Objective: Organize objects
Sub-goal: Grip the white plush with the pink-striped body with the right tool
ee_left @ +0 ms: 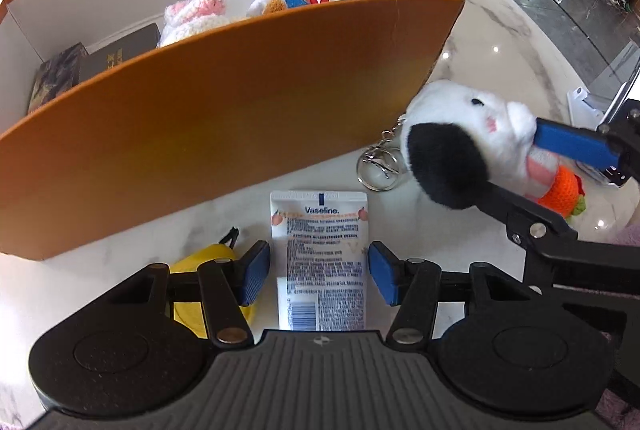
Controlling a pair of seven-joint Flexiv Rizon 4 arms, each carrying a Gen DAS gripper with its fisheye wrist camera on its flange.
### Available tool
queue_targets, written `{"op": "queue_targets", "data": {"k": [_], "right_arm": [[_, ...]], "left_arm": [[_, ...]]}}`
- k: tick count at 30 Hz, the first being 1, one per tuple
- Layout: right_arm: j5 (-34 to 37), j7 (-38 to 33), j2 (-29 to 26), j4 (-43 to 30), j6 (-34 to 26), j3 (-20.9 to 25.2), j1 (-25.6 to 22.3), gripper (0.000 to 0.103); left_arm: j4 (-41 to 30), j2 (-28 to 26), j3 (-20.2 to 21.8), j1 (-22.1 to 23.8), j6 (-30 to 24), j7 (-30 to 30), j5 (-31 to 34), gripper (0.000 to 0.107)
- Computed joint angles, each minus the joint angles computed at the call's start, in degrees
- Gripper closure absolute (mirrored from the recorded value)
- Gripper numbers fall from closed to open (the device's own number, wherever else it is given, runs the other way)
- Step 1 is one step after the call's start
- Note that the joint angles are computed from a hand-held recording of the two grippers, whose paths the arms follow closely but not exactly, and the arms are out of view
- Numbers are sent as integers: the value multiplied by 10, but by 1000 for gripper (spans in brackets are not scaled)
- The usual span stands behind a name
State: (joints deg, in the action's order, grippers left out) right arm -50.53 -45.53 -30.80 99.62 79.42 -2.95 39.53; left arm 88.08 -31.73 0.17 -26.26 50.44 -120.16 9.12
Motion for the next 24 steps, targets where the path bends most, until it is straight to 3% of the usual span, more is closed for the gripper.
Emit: {"op": "queue_targets", "data": {"k": [9, 14, 19, 24], "right_arm": [[2, -10, -26, -24, 18, -16, 0, 32], [-22, -13, -37, -35, -2, -38, 18, 27], [-65, 29, -49, -48, -10, -66, 31, 30], [-84, 60, -40, -43, -18, -58, 22, 35]], "left_arm": [[-11, -3, 7, -3, -15, -1, 18, 43], [4, 5, 6, -2, -4, 1, 19, 44], [37, 20, -4, 9, 27, 1, 3, 45], [91, 51, -3, 8, 88, -10, -1, 45]]}}
